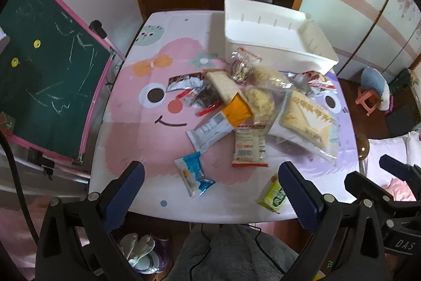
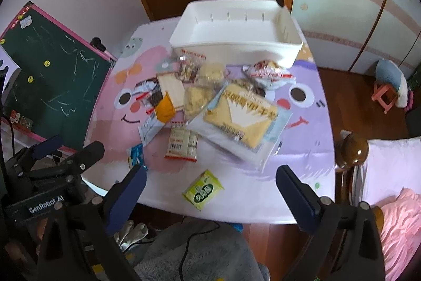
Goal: Organize snacks
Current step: 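Grasp the blue-and-white wrapper with the left tool while the right tool grasps the green pouch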
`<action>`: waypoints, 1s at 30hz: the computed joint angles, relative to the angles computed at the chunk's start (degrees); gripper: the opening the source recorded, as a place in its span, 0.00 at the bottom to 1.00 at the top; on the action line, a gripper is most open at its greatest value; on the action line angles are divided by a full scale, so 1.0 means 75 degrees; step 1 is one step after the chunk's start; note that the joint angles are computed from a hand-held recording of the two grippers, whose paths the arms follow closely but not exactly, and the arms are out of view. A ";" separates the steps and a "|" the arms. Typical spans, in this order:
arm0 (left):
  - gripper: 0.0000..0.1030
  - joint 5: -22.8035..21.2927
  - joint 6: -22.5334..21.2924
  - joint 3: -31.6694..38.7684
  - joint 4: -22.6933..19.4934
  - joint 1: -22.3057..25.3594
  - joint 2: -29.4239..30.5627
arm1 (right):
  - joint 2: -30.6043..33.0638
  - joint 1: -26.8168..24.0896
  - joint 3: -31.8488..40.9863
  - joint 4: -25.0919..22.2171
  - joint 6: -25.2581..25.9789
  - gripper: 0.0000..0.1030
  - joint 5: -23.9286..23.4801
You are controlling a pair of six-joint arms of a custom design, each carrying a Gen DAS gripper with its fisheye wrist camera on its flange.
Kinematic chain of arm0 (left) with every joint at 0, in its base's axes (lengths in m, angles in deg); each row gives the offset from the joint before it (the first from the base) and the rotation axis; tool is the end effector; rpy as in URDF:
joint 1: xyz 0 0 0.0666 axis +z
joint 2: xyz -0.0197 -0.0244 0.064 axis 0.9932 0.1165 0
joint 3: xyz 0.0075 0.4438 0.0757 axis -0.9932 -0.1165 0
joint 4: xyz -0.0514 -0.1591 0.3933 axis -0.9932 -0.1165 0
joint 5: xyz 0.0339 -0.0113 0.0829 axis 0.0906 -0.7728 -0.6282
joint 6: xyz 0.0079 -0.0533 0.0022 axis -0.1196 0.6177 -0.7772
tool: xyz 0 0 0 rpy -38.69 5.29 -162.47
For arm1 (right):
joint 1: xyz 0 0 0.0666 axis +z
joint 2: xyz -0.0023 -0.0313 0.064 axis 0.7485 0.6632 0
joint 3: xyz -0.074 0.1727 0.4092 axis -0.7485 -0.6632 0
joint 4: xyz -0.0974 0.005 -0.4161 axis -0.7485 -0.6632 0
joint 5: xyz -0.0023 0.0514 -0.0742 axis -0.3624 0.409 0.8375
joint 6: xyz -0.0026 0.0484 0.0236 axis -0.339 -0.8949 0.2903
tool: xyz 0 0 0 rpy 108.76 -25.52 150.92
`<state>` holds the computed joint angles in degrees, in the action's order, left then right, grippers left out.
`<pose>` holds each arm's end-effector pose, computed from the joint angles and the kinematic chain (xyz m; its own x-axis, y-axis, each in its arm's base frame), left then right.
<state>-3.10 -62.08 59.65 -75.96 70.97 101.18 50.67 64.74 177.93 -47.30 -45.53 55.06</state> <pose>0.5864 -0.1252 0.6407 -0.9080 -0.0850 -0.4102 -0.0830 0.9963 -0.0227 0.6147 0.1808 0.6245 -0.9243 -0.0675 -0.3757 -0.1212 0.9852 0.1212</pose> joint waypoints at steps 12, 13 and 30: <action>0.98 0.0041 0.0554 -0.1805 0.0497 0.0471 -0.0377 | 0.0115 0.0092 -0.1273 -0.0136 -0.0303 0.91 -0.0573; 0.98 0.0092 0.0580 -0.1940 0.0516 0.0525 -0.0392 | 0.0128 0.0096 -0.1429 -0.0122 -0.0356 0.88 -0.0691; 0.90 0.0972 0.1353 -0.2494 0.0828 0.0614 0.0282 | 0.0576 0.0490 -0.2055 0.0092 -0.0792 0.62 -0.0533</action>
